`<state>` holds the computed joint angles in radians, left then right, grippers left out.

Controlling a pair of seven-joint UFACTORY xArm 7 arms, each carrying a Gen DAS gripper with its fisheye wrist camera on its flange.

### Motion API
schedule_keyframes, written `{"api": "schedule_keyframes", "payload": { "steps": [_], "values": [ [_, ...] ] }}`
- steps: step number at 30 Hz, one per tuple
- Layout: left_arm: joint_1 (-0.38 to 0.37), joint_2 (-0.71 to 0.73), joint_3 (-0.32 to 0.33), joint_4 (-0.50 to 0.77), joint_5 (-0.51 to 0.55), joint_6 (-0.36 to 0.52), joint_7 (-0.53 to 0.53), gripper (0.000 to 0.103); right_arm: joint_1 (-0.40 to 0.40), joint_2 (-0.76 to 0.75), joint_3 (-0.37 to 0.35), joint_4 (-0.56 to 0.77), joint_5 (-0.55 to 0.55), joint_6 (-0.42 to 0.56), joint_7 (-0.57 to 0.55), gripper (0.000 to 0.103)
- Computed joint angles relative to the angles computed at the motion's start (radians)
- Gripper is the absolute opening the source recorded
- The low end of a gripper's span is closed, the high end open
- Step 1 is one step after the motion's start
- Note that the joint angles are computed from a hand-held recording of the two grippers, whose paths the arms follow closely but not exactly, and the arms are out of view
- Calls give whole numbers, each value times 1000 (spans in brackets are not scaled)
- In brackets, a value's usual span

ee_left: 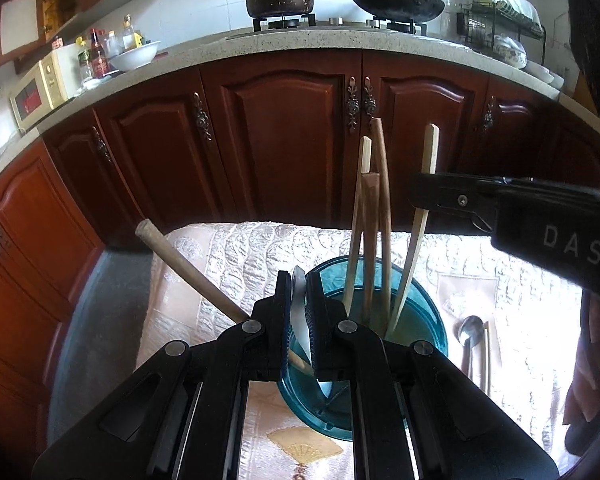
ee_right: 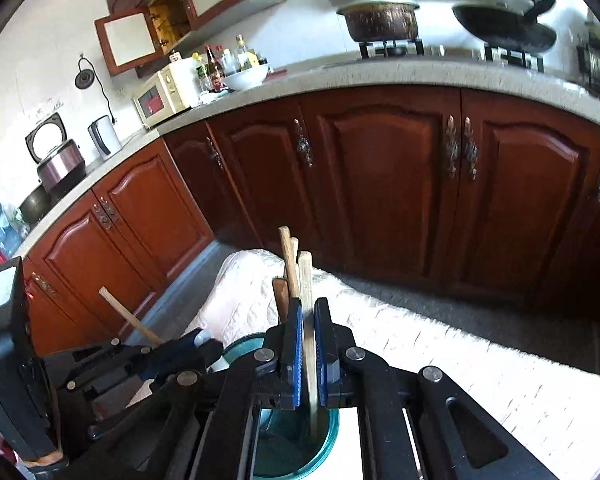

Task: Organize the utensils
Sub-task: 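Lift the spoon and chopstick, lower them into the floral cup, open both tools, then move both tools back over the remaining utensils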

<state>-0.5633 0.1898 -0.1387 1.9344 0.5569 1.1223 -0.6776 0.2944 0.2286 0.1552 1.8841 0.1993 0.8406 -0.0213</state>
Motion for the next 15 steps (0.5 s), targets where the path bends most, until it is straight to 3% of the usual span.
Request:
{"api": "schedule_keyframes", "payload": {
  "steps": [3,6,8,11,15],
  "values": [
    [9,-26,-2,-26,-21,-23,-22,9,-21,1,3,11,56,34,1,6],
    [18,-42,-10,-36,-33,-30,-34,24,-32,-21,0,-14,77,36,-6,8],
    [26,-64,-18,-61,-51,-51,-41,34,-34,-40,-2,-37,80,34,-9,14],
    [25,-77,-32,-64,-45,-42,-50,41,-38,-72,-5,-76,86,29,-11,29],
    [23,-111,-50,-88,-30,-43,-80,47,-45,-123,-11,-130,106,22,-17,29]
  ]
}}
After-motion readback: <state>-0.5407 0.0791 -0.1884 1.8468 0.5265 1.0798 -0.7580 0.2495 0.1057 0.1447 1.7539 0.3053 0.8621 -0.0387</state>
